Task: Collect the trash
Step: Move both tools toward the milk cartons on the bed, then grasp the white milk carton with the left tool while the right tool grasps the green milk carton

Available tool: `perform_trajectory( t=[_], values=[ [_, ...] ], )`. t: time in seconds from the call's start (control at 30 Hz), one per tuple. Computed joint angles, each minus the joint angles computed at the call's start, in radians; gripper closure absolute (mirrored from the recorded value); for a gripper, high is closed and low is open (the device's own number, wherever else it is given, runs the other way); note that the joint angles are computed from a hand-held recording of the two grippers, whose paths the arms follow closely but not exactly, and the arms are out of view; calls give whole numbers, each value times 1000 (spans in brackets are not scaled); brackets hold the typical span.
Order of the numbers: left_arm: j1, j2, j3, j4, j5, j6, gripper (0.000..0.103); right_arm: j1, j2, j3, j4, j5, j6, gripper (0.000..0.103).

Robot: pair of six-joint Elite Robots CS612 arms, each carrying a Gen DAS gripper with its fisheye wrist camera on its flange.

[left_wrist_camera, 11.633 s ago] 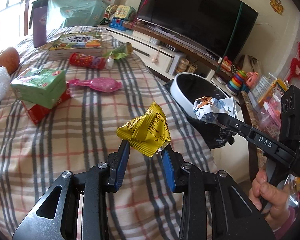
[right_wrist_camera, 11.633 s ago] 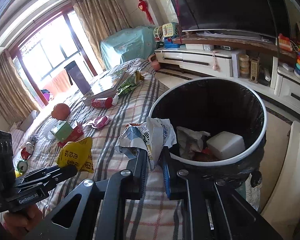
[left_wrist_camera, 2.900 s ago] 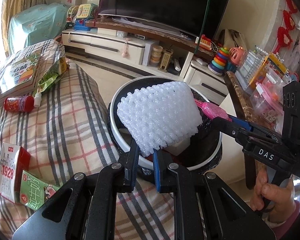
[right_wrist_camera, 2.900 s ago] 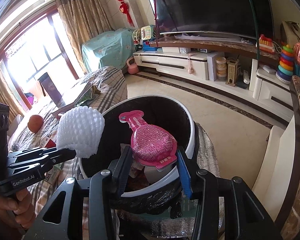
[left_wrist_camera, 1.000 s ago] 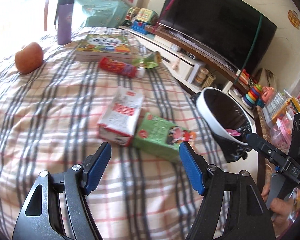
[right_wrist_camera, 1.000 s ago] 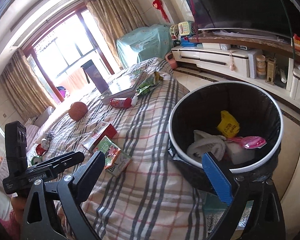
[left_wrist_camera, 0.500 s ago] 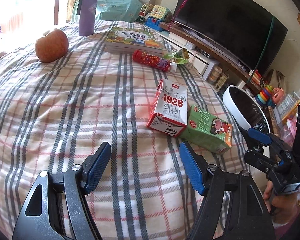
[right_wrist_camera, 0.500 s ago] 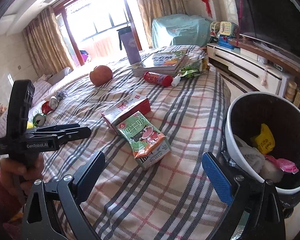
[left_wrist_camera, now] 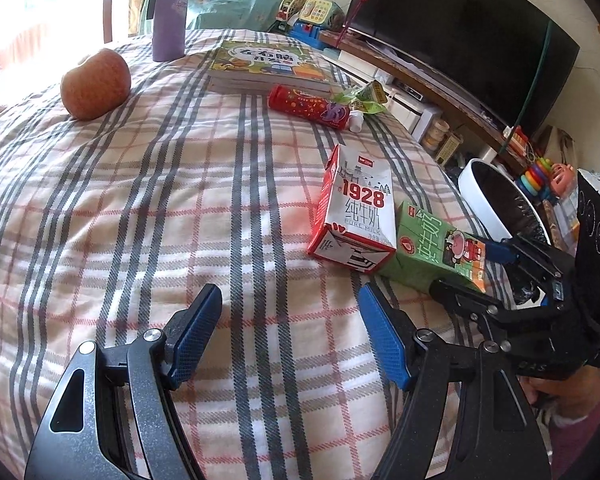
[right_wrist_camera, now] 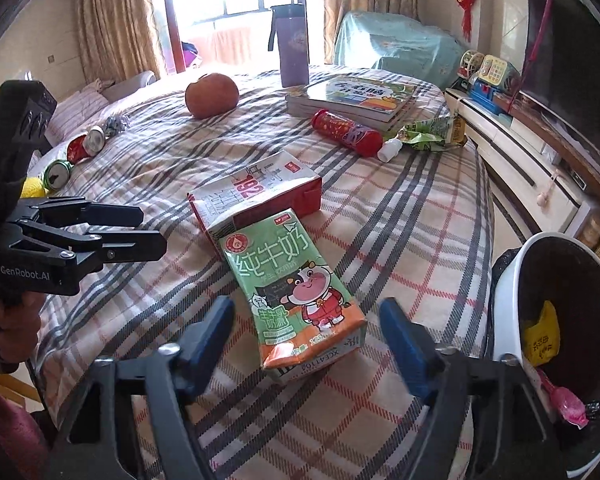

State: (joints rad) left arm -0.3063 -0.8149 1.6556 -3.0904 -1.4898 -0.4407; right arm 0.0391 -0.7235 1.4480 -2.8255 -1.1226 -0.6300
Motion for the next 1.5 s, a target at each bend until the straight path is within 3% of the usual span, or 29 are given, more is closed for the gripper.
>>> perform_trajectory(
  t=[0.17, 0.37, 0.5, 0.53, 0.6, 0.63, 0.8, 1.07, 1.17, 1.37, 1.5],
  values=[
    [-4, 10, -22, 0, -9, 26, 27, -8, -8, 26, -62, -34, 84, 47],
    [-18, 41, -73, -5, 16, 49, 25, -41, -18, 49, -105, -51, 333, 47],
    [-30, 62, -107, 18, 55, 60, 25, -49, -21, 69, -138, -42, 385, 46],
    [-33, 66, -115, 31, 60, 65, 26, -49, -22, 72, -139, -38, 389, 46],
    [-36, 70, -119, 40, 59, 80, 52, -50, -23, 79, -146, -34, 392, 46],
    [-36, 69, -119, 50, 58, 84, 53, -51, -24, 81, -146, -31, 396, 45],
    [-36, 51, -80, 11, 50, 67, 54, -50, -28, 96, -171, -28, 417, 33],
    [-40, 18, -4, -21, 43, 25, 53, -50, -39, 120, -231, -36, 401, 22],
    [-41, 18, -5, -16, 50, 21, 53, -49, -36, 112, -239, -44, 393, 22],
    [-41, 25, -25, -7, 62, 23, 38, -40, -22, 82, -222, -63, 343, 22],
    [-43, 37, -48, -3, 75, 46, 38, -32, -11, 56, -181, -78, 318, 25]
  ],
)
